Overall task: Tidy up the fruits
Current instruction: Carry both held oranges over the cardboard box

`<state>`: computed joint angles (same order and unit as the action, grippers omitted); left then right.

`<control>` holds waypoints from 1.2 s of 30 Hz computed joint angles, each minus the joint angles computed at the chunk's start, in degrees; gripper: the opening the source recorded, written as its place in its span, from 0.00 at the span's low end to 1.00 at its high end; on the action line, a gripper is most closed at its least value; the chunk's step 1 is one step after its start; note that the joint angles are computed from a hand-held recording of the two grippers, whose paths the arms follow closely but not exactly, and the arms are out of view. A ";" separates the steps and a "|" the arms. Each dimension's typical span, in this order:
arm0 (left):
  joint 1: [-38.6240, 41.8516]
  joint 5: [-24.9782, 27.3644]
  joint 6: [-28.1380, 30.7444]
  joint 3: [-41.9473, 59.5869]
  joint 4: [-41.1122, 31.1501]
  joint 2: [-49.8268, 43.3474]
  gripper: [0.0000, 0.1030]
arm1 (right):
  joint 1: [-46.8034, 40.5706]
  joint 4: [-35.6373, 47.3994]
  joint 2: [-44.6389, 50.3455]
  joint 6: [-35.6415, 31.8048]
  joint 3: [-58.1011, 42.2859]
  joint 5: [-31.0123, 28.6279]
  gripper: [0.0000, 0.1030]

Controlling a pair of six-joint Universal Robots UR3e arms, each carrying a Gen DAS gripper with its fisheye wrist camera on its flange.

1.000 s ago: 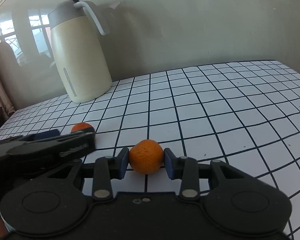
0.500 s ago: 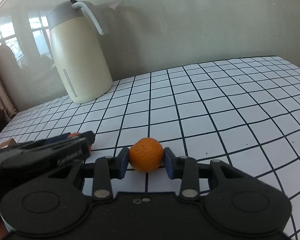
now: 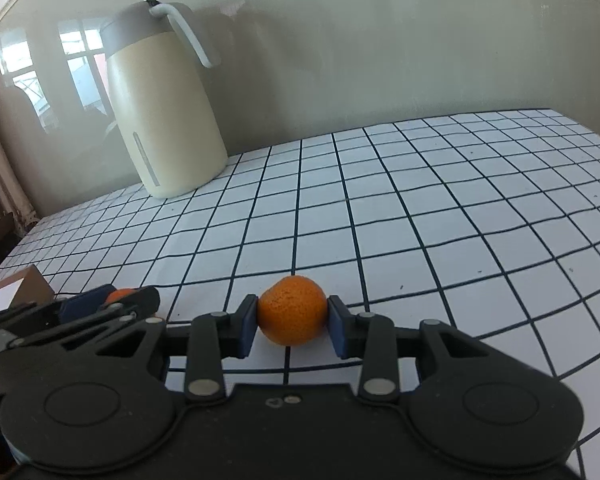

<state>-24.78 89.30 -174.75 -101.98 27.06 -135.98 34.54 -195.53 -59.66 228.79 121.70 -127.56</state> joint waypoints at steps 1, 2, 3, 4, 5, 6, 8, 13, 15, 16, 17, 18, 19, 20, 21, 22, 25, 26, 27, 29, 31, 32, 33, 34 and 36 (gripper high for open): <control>0.02 -0.12 -0.13 -0.04 -0.24 0.11 0.34 | 0.05 0.22 -0.05 -0.05 -0.10 -0.05 0.27; 0.19 -0.37 -0.51 -0.08 -0.40 0.19 0.34 | 0.13 0.23 -0.08 0.03 -0.07 -0.13 0.27; 0.33 -0.56 -0.79 0.02 -0.58 0.21 0.34 | 0.14 0.15 -0.06 0.08 -0.06 -0.15 0.27; 0.42 -0.72 -1.02 -0.02 -0.70 0.28 0.34 | 0.10 0.19 0.01 -0.01 -0.18 -0.13 0.28; 0.47 -0.82 -1.24 -0.25 -0.76 0.43 0.38 | 0.07 0.35 0.03 -0.27 -0.27 -0.03 0.29; 0.58 -1.14 -1.52 -0.24 -2.51 0.93 0.44 | 0.10 0.31 0.06 -0.44 -0.28 -0.03 0.29; 1.21 -2.36 -3.02 0.23 -7.38 1.92 0.44 | 0.16 -0.24 -0.04 -0.14 0.12 -0.18 0.28; 2.52 -3.88 -4.99 -0.99 -3.61 1.43 0.36 | 0.41 0.34 0.15 -0.52 -0.31 -0.55 0.27; 2.43 -3.75 -4.97 -1.31 -3.03 1.38 0.36 | 0.28 0.16 0.06 -0.62 -0.15 -0.32 0.27; 2.45 -3.73 -5.08 -1.62 -2.65 1.45 0.35 | 0.17 0.04 -0.06 -0.59 -0.02 -0.18 0.27; 2.50 -3.70 -5.13 -1.88 -2.35 1.52 0.35 | 0.13 -0.23 -0.17 -0.45 0.19 -0.01 0.27; 2.57 -3.62 -4.81 -2.29 -2.04 1.68 0.35 | 0.19 -0.41 -0.22 -0.31 0.23 0.03 0.27; 2.40 -3.35 -4.61 -2.93 -1.30 1.73 0.35 | 0.27 -0.65 -0.20 -0.51 0.18 0.06 0.27; 2.31 -3.00 -4.23 -3.47 -0.73 1.90 0.35 | 0.48 -1.20 -0.24 -1.01 0.09 0.12 0.27; 2.28 -2.63 -3.80 -4.50 0.30 2.25 0.35 | 0.80 -1.75 -0.21 -1.41 -0.10 -0.01 0.27; 2.35 -2.39 -3.18 -5.36 0.96 2.65 0.35 | 1.16 -2.10 -0.34 -2.14 -0.38 -0.03 0.27; 3.17 -2.47 -1.03 -9.84 3.36 5.13 0.35 | 2.21 -3.18 -0.33 -4.27 -1.41 0.40 0.27; 3.66 -2.58 -0.33 -11.57 4.32 6.12 0.35 | 2.41 -3.63 -0.35 -4.91 -1.62 1.04 0.27; 4.26 -2.81 0.29 -13.64 5.24 7.43 0.35 | 2.59 -4.19 -0.33 -5.22 -1.75 1.62 0.27; 5.70 -3.33 1.30 -17.79 6.87 10.15 0.35 | 2.91 -5.21 -0.32 -6.15 -2.09 3.18 0.27; 7.57 -4.15 2.38 -22.44 9.04 12.94 0.35 | 3.94 -5.05 0.06 -7.05 -3.38 3.59 0.27; 8.49 -4.57 2.83 -24.52 10.01 14.15 0.35 | 4.53 -4.68 0.32 -7.56 -4.28 3.71 0.27; 9.69 -5.06 3.32 -27.03 11.25 15.57 0.35 | 5.29 -4.31 0.71 -7.90 -5.31 3.63 0.27; 10.99 -5.77 3.79 -29.12 12.30 16.73 0.35 | 6.04 -3.75 1.11 -8.19 -6.46 3.53 0.27; 14.01 -7.36 4.78 -33.99 14.81 19.47 0.35 | 7.17 -3.13 1.94 -9.10 -8.67 4.04 0.27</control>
<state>-10.76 81.94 -169.97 -135.97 41.87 -116.52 41.71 -198.66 -57.72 219.69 113.03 -123.52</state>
